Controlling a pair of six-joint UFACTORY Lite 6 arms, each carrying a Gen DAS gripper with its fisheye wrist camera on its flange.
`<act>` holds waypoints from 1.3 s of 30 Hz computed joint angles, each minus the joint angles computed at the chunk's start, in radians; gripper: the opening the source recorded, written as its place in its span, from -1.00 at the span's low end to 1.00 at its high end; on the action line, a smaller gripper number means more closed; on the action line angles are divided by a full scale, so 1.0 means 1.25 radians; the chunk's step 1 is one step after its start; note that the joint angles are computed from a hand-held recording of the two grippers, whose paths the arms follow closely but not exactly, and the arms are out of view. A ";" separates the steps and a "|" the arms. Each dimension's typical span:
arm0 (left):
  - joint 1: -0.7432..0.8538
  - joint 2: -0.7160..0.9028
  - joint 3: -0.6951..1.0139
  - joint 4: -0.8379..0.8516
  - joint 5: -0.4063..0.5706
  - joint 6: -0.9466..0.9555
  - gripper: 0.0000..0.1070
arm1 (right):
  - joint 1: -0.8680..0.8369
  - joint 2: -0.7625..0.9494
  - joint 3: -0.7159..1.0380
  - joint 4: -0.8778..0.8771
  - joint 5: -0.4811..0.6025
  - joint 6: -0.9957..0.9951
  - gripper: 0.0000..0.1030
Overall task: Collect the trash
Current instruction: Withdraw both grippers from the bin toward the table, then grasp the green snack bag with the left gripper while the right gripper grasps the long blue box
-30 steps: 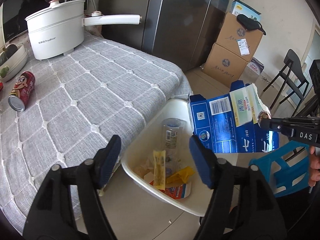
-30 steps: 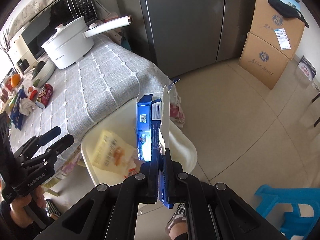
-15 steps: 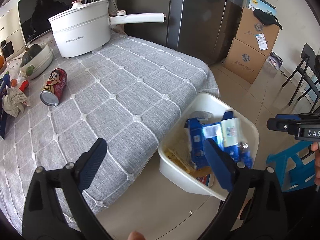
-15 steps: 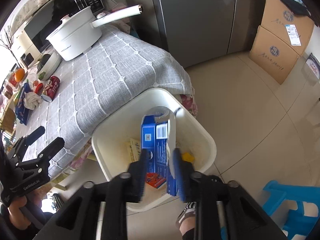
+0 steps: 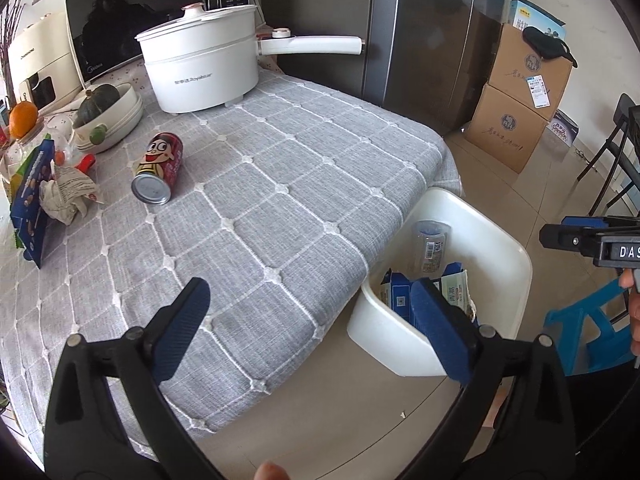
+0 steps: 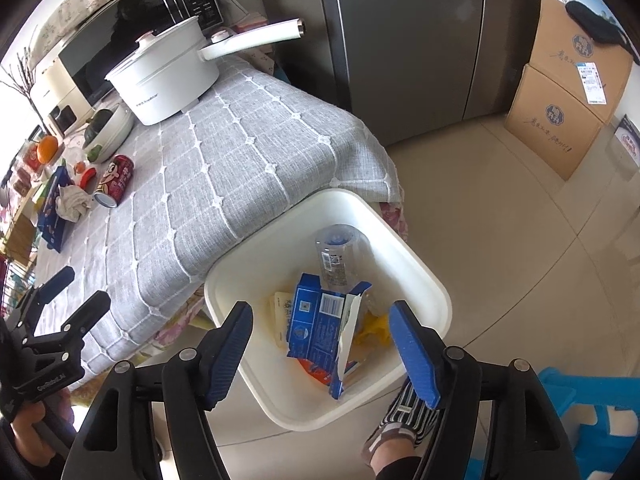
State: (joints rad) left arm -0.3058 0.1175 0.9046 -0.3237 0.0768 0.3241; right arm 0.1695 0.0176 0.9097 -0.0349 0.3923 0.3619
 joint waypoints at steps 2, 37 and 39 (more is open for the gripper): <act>0.026 -0.019 -0.012 -0.075 0.009 0.087 0.91 | 0.019 0.010 0.016 -0.021 0.003 0.028 0.46; 0.626 0.532 0.827 -0.251 0.321 0.373 0.57 | 0.329 0.630 0.897 -0.194 0.259 0.214 0.65; 0.619 0.592 0.910 -0.227 0.339 0.335 0.49 | 0.331 0.660 0.938 -0.191 0.274 0.201 0.65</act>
